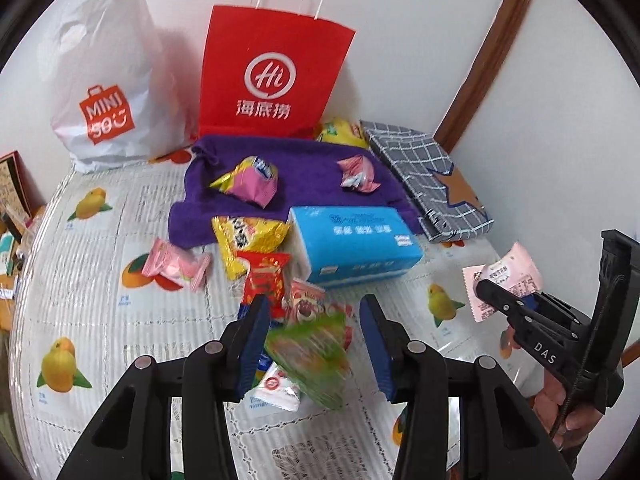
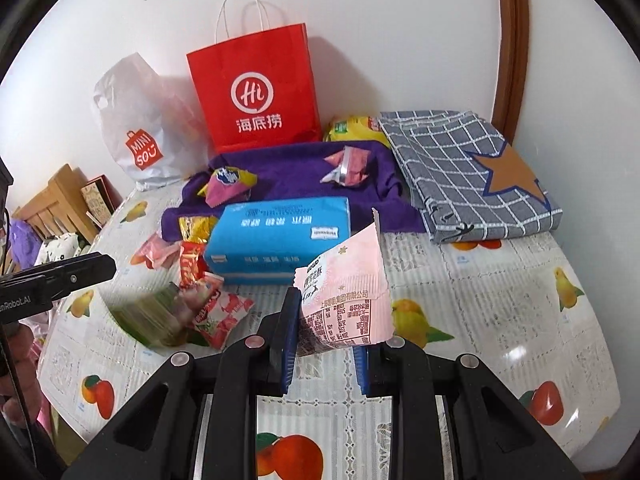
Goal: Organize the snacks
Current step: 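Lift the green snack bag with the left tool while the right tool holds the pink packet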
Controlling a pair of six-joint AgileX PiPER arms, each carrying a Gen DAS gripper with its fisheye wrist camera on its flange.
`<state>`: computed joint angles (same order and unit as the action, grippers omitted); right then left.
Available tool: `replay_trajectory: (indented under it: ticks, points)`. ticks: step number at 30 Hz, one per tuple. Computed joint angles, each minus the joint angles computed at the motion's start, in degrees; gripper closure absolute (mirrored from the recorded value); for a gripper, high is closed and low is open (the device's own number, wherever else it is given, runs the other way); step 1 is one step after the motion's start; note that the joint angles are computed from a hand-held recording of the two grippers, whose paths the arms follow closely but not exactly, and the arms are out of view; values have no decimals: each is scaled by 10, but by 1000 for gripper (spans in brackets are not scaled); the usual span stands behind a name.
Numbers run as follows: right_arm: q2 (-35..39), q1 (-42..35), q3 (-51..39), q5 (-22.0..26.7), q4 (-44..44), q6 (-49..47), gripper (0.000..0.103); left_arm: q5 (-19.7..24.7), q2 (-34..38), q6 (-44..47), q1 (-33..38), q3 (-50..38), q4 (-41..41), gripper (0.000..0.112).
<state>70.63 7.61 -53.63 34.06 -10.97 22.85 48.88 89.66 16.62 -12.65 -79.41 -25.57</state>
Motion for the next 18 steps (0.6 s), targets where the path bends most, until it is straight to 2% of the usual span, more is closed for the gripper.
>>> replay_trajectory:
  ticks: [8, 11, 18]
  points:
    - [17, 10, -23, -1, -22, 9, 79, 1, 26, -33, -17, -17, 42, 72]
    - [23, 11, -13, -8, -23, 16, 79, 13, 40, -25, -14, -6, 34, 55]
    - [24, 0, 22, -22, -13, 16, 79, 17, 32, 11, -19, 61, -12, 45]
